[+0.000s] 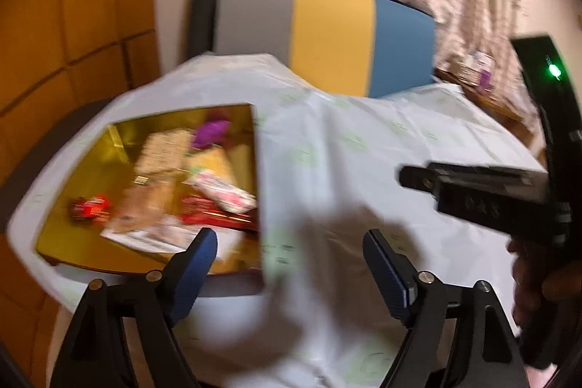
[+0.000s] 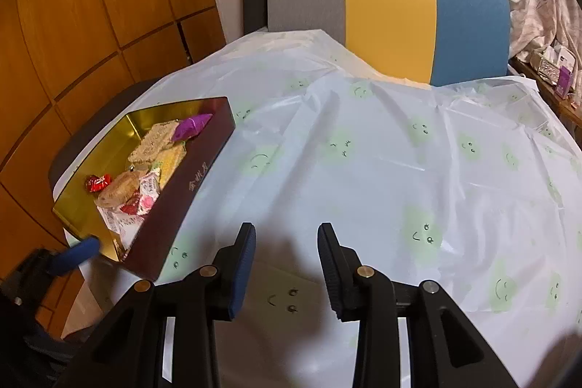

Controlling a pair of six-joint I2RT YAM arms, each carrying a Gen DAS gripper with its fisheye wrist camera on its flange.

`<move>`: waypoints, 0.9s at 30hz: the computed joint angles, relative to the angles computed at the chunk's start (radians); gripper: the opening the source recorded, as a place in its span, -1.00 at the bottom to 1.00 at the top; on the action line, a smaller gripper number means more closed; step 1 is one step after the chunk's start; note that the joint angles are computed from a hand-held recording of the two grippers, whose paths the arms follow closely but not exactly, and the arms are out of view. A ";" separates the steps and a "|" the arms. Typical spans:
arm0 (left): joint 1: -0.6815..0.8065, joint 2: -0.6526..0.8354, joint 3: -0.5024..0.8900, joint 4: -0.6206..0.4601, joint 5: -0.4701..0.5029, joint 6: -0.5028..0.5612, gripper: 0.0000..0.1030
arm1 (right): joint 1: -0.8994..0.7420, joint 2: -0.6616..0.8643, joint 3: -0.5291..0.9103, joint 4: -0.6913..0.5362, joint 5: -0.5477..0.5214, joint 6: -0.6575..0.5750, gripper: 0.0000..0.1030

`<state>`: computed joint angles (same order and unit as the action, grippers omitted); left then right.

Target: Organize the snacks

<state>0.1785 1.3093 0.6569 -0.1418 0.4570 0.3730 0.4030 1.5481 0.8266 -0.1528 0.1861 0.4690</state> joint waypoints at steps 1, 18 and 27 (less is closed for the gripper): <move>0.011 -0.010 -0.003 0.012 -0.009 -0.005 0.65 | 0.014 0.005 0.006 0.000 0.014 0.011 -0.29; 0.198 0.063 0.060 0.096 -0.067 -0.104 0.99 | 0.268 0.177 0.218 -0.087 0.245 0.136 0.08; 0.193 0.060 0.056 0.120 -0.123 -0.123 0.99 | 0.270 0.190 0.225 -0.103 0.248 0.137 0.09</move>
<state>0.3715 1.3688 0.7132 -0.0216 0.3342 0.2498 0.6725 1.7381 1.0516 -0.2554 0.4345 0.6063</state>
